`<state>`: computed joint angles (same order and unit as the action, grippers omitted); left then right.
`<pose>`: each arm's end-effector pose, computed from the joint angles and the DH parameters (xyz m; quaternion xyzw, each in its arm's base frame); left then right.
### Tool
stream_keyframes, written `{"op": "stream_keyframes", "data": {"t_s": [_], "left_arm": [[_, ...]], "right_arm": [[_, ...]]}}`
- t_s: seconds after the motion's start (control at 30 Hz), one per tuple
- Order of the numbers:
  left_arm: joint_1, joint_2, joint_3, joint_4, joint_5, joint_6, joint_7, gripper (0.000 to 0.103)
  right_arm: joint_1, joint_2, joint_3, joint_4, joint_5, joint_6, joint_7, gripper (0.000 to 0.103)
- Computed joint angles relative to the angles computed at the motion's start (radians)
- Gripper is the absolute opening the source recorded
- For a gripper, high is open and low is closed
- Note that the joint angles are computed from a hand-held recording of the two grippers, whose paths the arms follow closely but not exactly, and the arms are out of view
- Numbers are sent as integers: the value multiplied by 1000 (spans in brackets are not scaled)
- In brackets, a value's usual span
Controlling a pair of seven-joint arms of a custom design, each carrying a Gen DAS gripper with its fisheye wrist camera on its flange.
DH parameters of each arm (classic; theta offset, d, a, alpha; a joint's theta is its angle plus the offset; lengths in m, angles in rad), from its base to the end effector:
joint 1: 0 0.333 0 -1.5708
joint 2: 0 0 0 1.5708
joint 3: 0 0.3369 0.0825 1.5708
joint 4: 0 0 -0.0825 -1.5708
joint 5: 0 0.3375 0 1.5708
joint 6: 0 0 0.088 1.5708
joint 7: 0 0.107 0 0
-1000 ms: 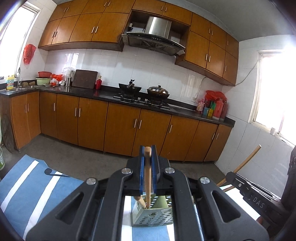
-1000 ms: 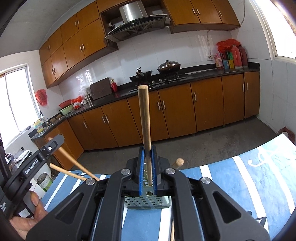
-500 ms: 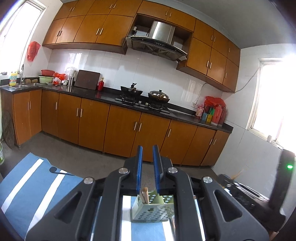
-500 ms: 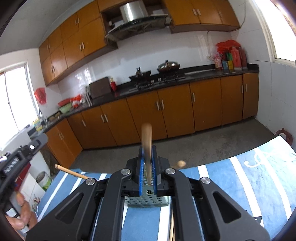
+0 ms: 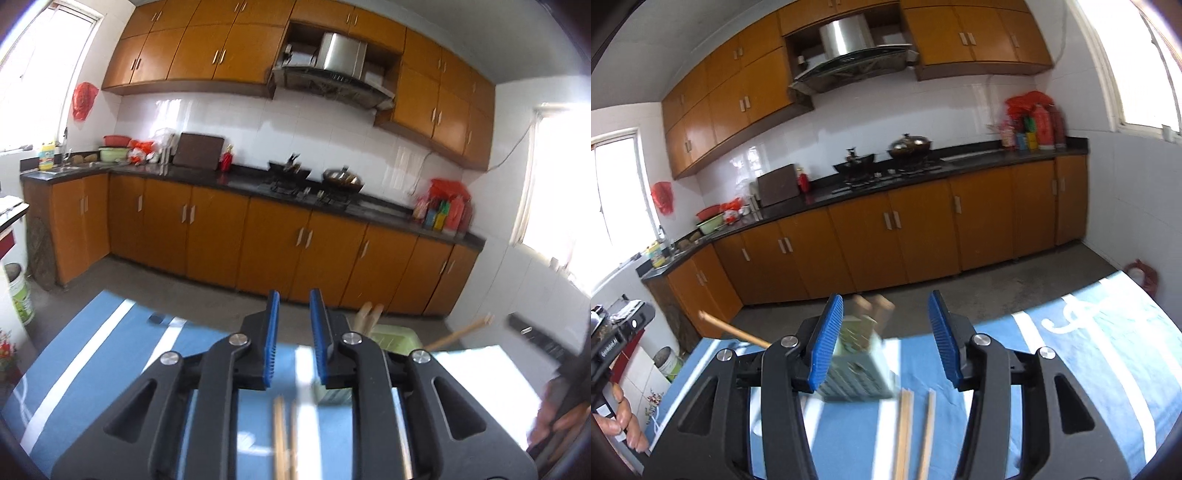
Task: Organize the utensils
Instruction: 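Open the left tool into the holder while the right tool releases its chopstick, then move both open tools back down to the remaining chopsticks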
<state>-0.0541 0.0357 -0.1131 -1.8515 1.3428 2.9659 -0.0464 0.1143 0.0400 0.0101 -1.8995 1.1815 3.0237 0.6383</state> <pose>0.5417 -0.1573 0.6176 -0.6431 0.5086 -0.4442 0.3613 0.5637 0.0006 0.6061 -0.5762 0.6064 -0.2705 0.4765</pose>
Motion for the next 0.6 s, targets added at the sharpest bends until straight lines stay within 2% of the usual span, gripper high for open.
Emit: {"op": "stream_keyframes", "data": {"t_s": [0.03,0.1,0.17,0.27,0.3,0.4,0.6], "left_arm": [[3,-8,2,-28,-15,-1,17,21],[12,-21,3,-104,-70,-2,79,21],[20,-19,3,-158,-141,7,158,21],[26,-3,-4,-245,-331,22,339,21],[29,4,-10,-277,-423,41,422,21],[32,17,-26,-334,-618,71,597,21],[23,21,-39,-390,-772,121,733,21]], "right_arm": [[-2,-5,-6,-24,-31,5,29,49],[-8,-12,-25,-104,-180,22,161,49],[-17,-3,-43,-157,-323,-13,293,49],[-28,23,-49,-210,-431,-110,394,29],[-29,28,-42,-229,-431,-130,390,22],[-20,47,-23,-262,-437,-167,381,20],[19,75,-11,-280,-508,-154,427,20]]}}
